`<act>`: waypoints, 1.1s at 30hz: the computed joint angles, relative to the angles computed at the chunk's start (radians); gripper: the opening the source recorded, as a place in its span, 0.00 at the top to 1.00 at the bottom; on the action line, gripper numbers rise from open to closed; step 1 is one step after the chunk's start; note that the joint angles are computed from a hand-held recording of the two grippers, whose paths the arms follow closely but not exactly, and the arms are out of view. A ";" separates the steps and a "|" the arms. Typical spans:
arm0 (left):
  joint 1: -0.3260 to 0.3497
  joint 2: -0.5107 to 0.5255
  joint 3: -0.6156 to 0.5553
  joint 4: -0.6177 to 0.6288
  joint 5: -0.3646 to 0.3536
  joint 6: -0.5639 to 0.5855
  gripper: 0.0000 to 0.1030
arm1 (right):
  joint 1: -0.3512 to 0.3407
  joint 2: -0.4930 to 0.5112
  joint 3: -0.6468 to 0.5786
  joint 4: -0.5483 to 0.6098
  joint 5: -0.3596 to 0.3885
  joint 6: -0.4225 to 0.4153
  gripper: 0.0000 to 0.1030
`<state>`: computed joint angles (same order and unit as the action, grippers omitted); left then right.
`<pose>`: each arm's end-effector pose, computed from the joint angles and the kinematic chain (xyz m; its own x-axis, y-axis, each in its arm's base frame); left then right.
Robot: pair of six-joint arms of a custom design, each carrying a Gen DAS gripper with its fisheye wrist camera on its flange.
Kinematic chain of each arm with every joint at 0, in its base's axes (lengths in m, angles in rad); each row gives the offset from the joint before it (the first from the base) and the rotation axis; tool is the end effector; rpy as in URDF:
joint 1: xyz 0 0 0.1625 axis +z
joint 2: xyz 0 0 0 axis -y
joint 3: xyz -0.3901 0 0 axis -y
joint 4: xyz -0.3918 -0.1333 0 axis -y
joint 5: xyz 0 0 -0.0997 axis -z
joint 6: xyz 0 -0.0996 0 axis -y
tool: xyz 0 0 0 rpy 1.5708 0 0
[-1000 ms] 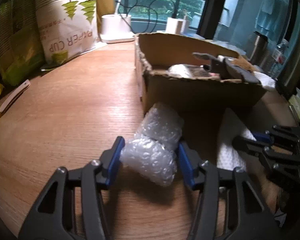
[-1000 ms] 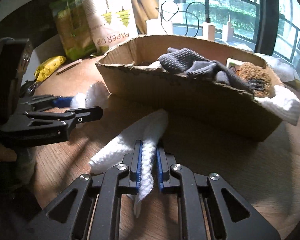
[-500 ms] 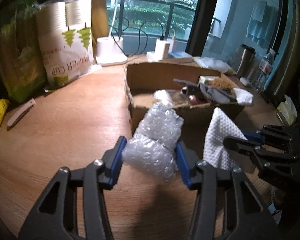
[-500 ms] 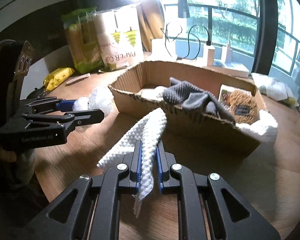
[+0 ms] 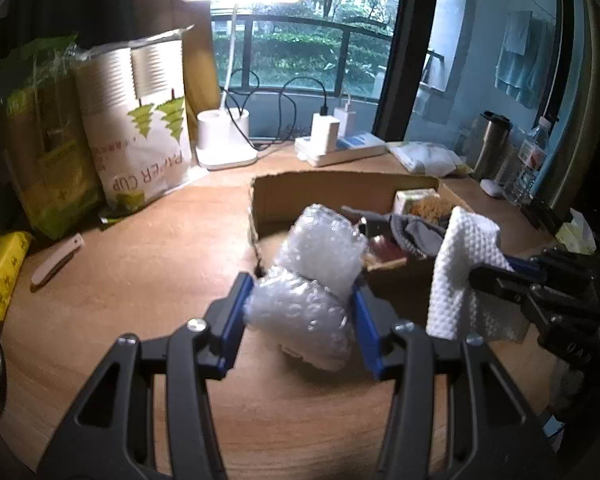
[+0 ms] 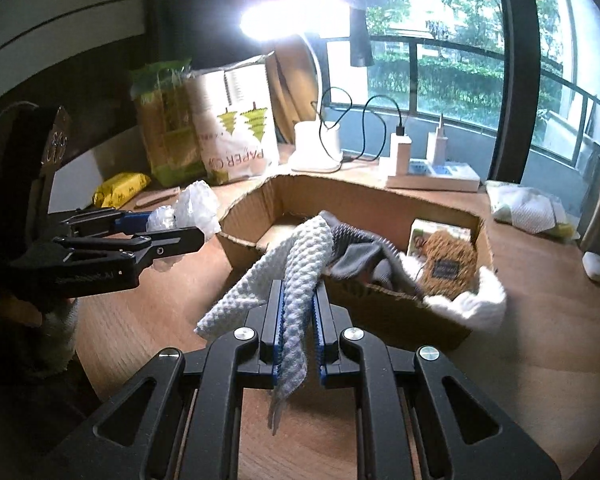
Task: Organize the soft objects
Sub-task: 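Lift the bubble wrap and towel and carry both over the box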
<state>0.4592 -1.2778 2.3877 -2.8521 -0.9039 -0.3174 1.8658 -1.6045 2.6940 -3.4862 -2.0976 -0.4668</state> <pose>-0.2708 -0.3513 0.1249 -0.6964 0.4884 -0.5258 0.7009 0.6201 -0.3523 0.1666 -0.2620 0.2200 -0.7459 -0.2005 0.6352 -0.5966 0.6253 -0.5031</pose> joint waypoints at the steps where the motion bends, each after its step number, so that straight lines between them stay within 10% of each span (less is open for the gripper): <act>1: -0.001 0.004 -0.004 0.000 0.003 0.001 0.51 | -0.007 -0.008 -0.002 0.001 0.009 -0.005 0.87; 33: 0.084 0.229 -0.183 -0.042 0.036 0.066 0.50 | -0.193 -0.130 -0.047 0.035 0.156 -0.065 0.86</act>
<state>0.5432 -1.0484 2.2046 -2.8939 -0.8674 -0.2512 1.6723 -1.7349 2.6473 -3.4511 -1.9416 -0.5320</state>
